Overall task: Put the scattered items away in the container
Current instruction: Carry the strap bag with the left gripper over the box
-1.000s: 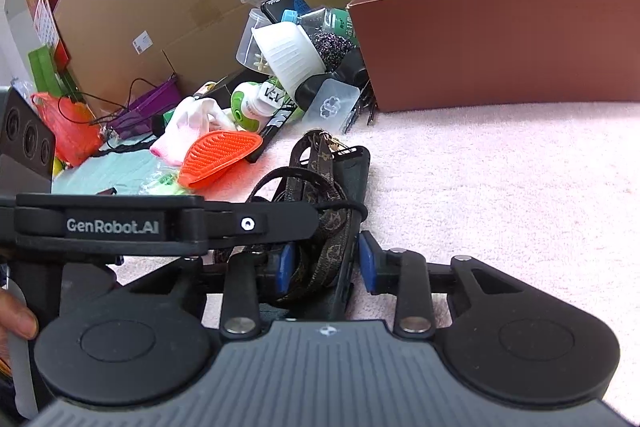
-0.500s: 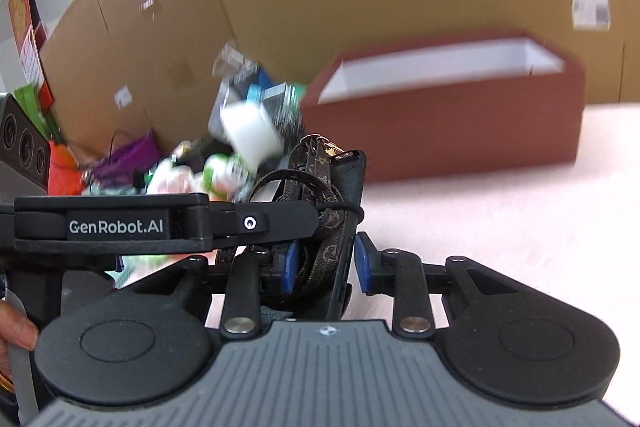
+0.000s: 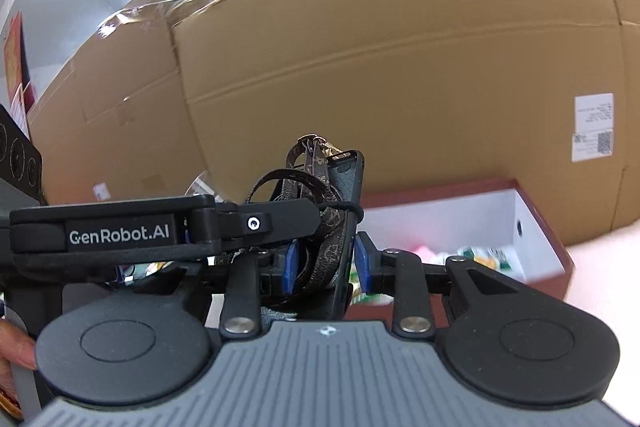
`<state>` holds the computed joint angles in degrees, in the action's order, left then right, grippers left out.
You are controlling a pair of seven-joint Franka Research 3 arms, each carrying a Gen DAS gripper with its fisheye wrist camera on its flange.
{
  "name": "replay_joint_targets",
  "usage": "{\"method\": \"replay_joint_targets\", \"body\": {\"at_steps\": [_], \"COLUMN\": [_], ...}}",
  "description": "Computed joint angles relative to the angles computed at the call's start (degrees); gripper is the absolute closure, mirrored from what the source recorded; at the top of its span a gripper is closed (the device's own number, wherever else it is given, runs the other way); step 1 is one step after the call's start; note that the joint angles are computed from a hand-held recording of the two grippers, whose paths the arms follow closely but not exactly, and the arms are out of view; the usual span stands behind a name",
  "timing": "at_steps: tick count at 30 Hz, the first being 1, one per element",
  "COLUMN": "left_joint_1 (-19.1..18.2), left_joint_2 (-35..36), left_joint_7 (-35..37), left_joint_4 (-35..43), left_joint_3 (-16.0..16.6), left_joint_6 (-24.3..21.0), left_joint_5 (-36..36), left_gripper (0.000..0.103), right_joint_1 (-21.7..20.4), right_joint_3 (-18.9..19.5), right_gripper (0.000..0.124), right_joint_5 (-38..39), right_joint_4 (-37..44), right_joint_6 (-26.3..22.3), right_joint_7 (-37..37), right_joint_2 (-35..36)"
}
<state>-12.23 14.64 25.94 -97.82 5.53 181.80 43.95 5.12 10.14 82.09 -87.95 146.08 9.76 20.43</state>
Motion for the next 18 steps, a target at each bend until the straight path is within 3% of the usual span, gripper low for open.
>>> {"method": "replay_joint_targets", "body": {"at_steps": [12, 18], "left_joint_1": [9.4, 8.8], "left_joint_2": [11.5, 14.2], "left_joint_7": [16.5, 20.7], "left_joint_4": [9.8, 12.0], "left_joint_3": [-9.6, -9.0], "left_joint_6": [-3.6, -5.5], "left_joint_5": [-17.1, -21.4], "left_gripper": [0.026, 0.026], "right_joint_1": [1.8, 1.4], "right_joint_3": [1.5, 2.8], "right_gripper": [0.090, 0.090], "right_joint_5": [-20.4, -28.7], "right_joint_4": [22.7, 29.1], "right_joint_6": [-2.3, -5.2], "right_joint_7": [20.3, 27.4], "right_joint_2": [18.0, 23.6]}}
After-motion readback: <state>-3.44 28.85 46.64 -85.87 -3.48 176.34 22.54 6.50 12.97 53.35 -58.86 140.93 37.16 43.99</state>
